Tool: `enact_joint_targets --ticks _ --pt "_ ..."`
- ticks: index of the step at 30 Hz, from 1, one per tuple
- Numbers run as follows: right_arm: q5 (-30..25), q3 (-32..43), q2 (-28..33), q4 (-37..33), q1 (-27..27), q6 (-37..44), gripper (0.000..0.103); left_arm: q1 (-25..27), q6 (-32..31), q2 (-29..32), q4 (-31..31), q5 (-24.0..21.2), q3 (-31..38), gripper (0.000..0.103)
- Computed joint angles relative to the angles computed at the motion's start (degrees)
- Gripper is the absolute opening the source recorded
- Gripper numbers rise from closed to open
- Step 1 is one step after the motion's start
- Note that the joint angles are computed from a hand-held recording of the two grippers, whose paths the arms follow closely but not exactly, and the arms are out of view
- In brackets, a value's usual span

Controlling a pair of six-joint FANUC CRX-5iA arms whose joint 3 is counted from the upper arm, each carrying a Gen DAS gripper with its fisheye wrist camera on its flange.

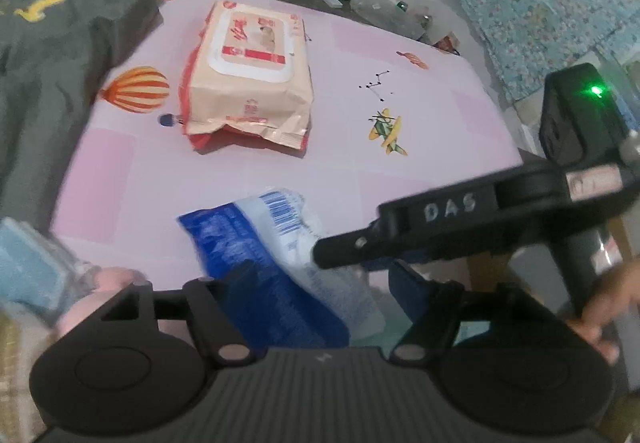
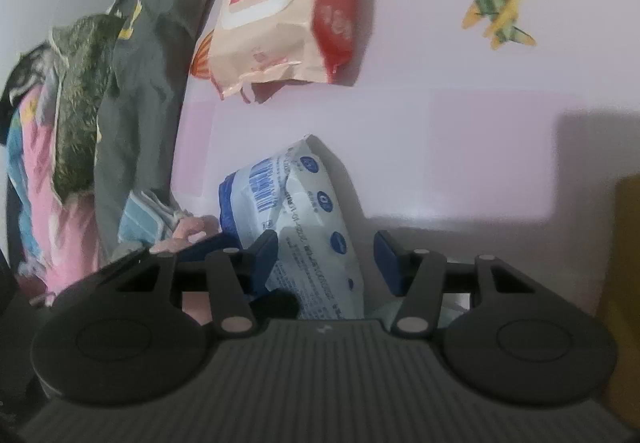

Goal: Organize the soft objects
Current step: 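Close the right gripper on the blue-and-white diaper pack and lift it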

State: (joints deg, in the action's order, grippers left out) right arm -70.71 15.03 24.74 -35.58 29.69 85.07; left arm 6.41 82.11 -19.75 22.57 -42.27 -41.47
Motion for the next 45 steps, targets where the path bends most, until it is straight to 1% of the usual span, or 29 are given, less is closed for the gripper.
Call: enact_joint_targets --ticks 3,4,7,8,9,11,13,14,16,17,18,20,22,27,30,32,34,35,36,38,39,41,43,45 --pt "-0.3 0.1 -0.3 -0.9 -0.5 0.3 0.054 -0.3 4.6 -0.3 -7.1 -3.8 3.0 0.076" --pt "-0.4 0.2 -0.2 -1.0 -0.5 0.5 0.054 0.0 4.7 0.2 -7.4 -4.9 3.5 0.076" --pt "-0.2 0.1 0.1 -1.2 -0.2 -0.4 0.054 1.0 4.1 3.9 -5.2 -7.3 4.7 0.075" --pt "-0.3 0.2 0.4 -1.3 -0.2 -0.7 0.054 1.1 3.6 5.2 -4.1 -7.4 4.8 0.074" --pt "-0.2 0.2 0.6 -1.3 -0.1 -1.1 0.054 0.8 4.1 6.3 -4.3 -7.1 5.3 0.073" --pt "0.1 0.2 1.1 -1.3 0.1 -1.4 0.054 -0.9 7.2 7.9 -7.7 -6.2 6.9 0.071" --pt "0.8 -0.2 1.2 -3.4 -0.6 -1.0 0.053 -1.9 8.5 8.6 -8.9 -5.6 7.6 0.070" --pt "0.8 -0.3 1.3 -4.1 -1.0 -1.0 0.053 -2.2 9.3 8.6 -9.3 -5.3 7.7 0.067" --pt "0.8 -0.4 1.3 -5.7 -1.5 -0.3 0.052 -2.3 10.6 7.9 -9.6 -4.5 7.3 0.060" --pt "1.3 -0.9 0.9 -5.8 -1.4 0.0 0.051 -2.1 10.7 7.3 -9.4 -4.2 7.0 0.055" --pt "1.7 -1.2 0.7 -5.6 -1.2 0.4 0.050 -2.0 10.7 6.7 -9.3 -4.1 6.8 0.053" --pt "2.7 -2.1 -0.3 -5.3 -0.9 1.7 0.043 -2.3 11.1 5.8 -9.8 -4.3 7.0 0.053" --pt "3.3 -2.3 -1.0 -5.9 -1.0 2.5 0.038 -3.3 13.8 5.0 -12.5 -4.4 7.8 0.053" --pt "4.6 -3.0 -2.4 -8.1 -1.7 3.4 0.035 -2.9 13.4 1.6 -10.4 -3.3 6.4 0.052" --pt "5.1 -3.6 -3.7 -9.7 -2.2 4.1 0.033 -3.7 14.3 -0.6 -11.3 -3.2 6.5 0.052" --pt "6.1 -4.5 -5.0 -9.4 -1.9 4.5 0.032 -3.3 12.7 -1.8 -9.6 -3.0 5.6 0.051" --pt "6.4 -4.8 -5.5 -8.1 -1.5 3.9 0.031 -1.8 9.9 -2.6 -6.1 -2.9 3.8 0.049" --pt "6.4 -4.9 -5.5 -7.0 -1.2 3.3 0.029 -1.1 9.0 -2.7 -4.8 -2.9 3.1 0.049" --pt "7.2 -5.4 -5.6 -4.7 -0.4 1.8 0.029 -0.7 9.3 -2.6 -4.9 -3.1 2.8 0.050" --pt "8.4 -6.1 -5.5 -1.7 0.4 -0.9 0.031 -0.3 11.1 -1.9 -6.4 -3.4 2.9 0.053" --pt "8.7 -6.4 -5.5 -1.8 0.2 -1.3 0.031 0.1 11.4 -1.4 -6.5 -3.7 2.8 0.056" --pt "8.6 -6.5 -5.2 -3.2 -0.7 -1.9 0.031 0.9 12.1 -0.2 -6.6 -4.7 2.9 0.058" --pt "9.2 -7.0 -5.4 -2.8 -0.5 -2.1 0.032 1.5 12.3 1.1 -6.5 -5.9 3.3 0.061" --pt "9.4 -6.9 -5.4 -1.9 0.1 -2.3 0.032 1.5 11.9 2.0 -6.7 -5.5 3.4 0.067"
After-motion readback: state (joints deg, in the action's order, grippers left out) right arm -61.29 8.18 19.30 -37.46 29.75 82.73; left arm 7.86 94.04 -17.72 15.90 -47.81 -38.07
